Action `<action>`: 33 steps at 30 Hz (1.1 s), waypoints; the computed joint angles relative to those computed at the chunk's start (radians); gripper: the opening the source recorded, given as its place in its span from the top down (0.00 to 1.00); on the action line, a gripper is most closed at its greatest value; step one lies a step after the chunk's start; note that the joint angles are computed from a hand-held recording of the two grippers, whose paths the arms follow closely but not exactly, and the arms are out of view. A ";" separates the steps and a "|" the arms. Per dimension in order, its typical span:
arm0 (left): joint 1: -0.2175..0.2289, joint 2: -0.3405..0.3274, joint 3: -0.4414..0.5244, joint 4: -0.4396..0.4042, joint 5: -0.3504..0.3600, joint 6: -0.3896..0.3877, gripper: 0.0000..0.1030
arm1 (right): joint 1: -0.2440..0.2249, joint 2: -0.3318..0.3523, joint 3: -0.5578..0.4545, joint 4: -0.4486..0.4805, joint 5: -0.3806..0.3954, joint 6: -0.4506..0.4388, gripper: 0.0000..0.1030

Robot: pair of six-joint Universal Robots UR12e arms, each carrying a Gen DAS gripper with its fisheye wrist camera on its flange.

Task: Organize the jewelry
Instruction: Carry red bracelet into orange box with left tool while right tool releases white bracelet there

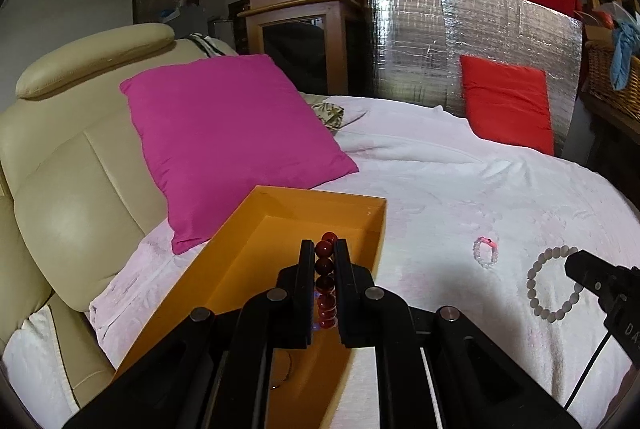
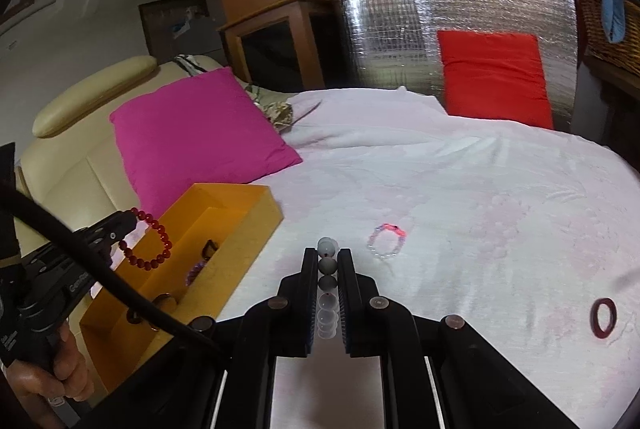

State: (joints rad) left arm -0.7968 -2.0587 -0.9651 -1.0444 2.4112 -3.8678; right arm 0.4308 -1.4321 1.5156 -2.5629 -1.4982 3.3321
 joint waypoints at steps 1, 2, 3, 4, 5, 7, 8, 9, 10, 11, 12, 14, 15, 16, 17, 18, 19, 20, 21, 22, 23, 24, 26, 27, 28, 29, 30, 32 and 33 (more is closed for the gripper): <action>0.001 0.003 -0.004 0.000 0.000 -0.005 0.91 | 0.003 0.002 -0.002 -0.002 0.005 -0.002 0.90; 0.001 0.005 -0.006 -0.002 0.001 -0.008 0.91 | 0.006 0.005 -0.004 -0.005 0.010 -0.004 0.90; 0.002 0.008 -0.012 -0.001 0.003 -0.012 0.91 | 0.009 0.006 -0.005 -0.007 0.011 -0.005 0.90; 0.003 0.011 -0.016 -0.001 0.002 -0.015 0.91 | 0.013 0.009 -0.008 -0.009 0.015 -0.006 0.90; 0.004 0.013 -0.019 -0.002 0.002 -0.019 0.91 | 0.015 0.011 -0.010 -0.009 0.019 -0.006 0.90; 0.006 0.019 -0.029 -0.006 0.002 -0.030 0.91 | 0.021 0.017 -0.015 -0.010 0.025 -0.004 0.90; 0.008 0.023 -0.034 -0.008 0.002 -0.036 0.91 | 0.024 0.019 -0.017 -0.010 0.028 -0.004 0.90; 0.009 0.026 -0.039 -0.010 0.001 -0.043 0.91 | 0.026 0.021 -0.019 -0.010 0.029 -0.002 0.90; 0.010 0.029 -0.043 -0.012 0.000 -0.048 0.91 | 0.028 0.024 -0.022 -0.010 0.033 0.000 0.90; 0.012 0.032 -0.047 -0.015 -0.002 -0.054 0.91 | 0.031 0.027 -0.025 -0.011 0.038 0.002 0.90; 0.013 0.035 -0.051 -0.016 -0.001 -0.057 0.91 | 0.034 0.030 -0.027 -0.011 0.039 0.004 0.90; 0.015 0.039 -0.057 -0.020 -0.002 -0.066 0.91 | 0.038 0.036 -0.033 -0.011 0.049 0.007 0.90; 0.017 0.042 -0.062 -0.022 -0.004 -0.073 0.91 | 0.040 0.038 -0.034 -0.013 0.053 0.008 0.90; 0.018 0.044 -0.064 -0.024 -0.004 -0.076 0.91 | 0.043 0.041 -0.035 -0.017 0.057 0.008 0.90; 0.019 0.045 -0.067 -0.027 -0.001 -0.081 0.91 | 0.045 0.044 -0.037 -0.021 0.062 0.007 0.90; 0.021 0.047 -0.072 -0.031 0.001 -0.089 0.91 | 0.047 0.047 -0.039 -0.022 0.066 0.008 0.90; 0.022 0.048 -0.075 -0.036 -0.001 -0.095 0.91 | 0.049 0.051 -0.042 -0.022 0.075 0.012 0.90; 0.025 0.050 -0.076 -0.046 -0.007 -0.105 0.91 | 0.050 0.055 -0.044 -0.023 0.081 0.015 0.90; 0.027 0.052 -0.080 -0.053 -0.014 -0.114 0.91 | 0.050 0.058 -0.046 -0.024 0.085 0.018 0.90; 0.028 0.053 -0.083 -0.055 -0.012 -0.118 0.91 | 0.050 0.062 -0.049 -0.022 0.089 0.020 0.90; 0.029 0.054 -0.085 -0.060 -0.009 -0.124 0.91 | 0.051 0.065 -0.053 -0.020 0.094 0.023 0.90; 0.031 0.055 -0.086 -0.066 -0.014 -0.131 0.91 | 0.052 0.069 -0.056 -0.019 0.100 0.025 0.90; 0.034 0.058 -0.093 -0.065 -0.019 -0.138 0.91 | 0.055 0.075 -0.062 -0.021 0.107 0.025 0.90; 0.034 0.058 -0.097 -0.068 -0.011 -0.141 0.91 | 0.055 0.078 -0.065 -0.022 0.111 0.025 0.90; 0.035 0.059 -0.097 -0.076 -0.012 -0.146 0.91 | 0.056 0.083 -0.069 -0.023 0.116 0.023 0.90; 0.038 0.060 -0.099 -0.083 -0.021 -0.154 0.91 | 0.057 0.086 -0.073 -0.023 0.119 0.020 0.90; 0.042 0.062 -0.103 -0.082 -0.032 -0.162 0.91 | 0.058 0.089 -0.076 -0.021 0.122 0.017 0.90; 0.046 0.063 -0.107 -0.090 -0.028 -0.174 0.91 | 0.057 0.095 -0.082 -0.016 0.133 0.014 0.90; 0.051 0.063 -0.104 -0.105 -0.038 -0.185 0.91 | 0.057 0.097 -0.084 -0.014 0.136 0.014 0.90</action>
State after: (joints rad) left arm -0.7459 -1.9961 -1.0695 -1.1491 2.3730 -4.0528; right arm 0.4881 -1.3354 1.4313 -2.5772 -1.3619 3.3462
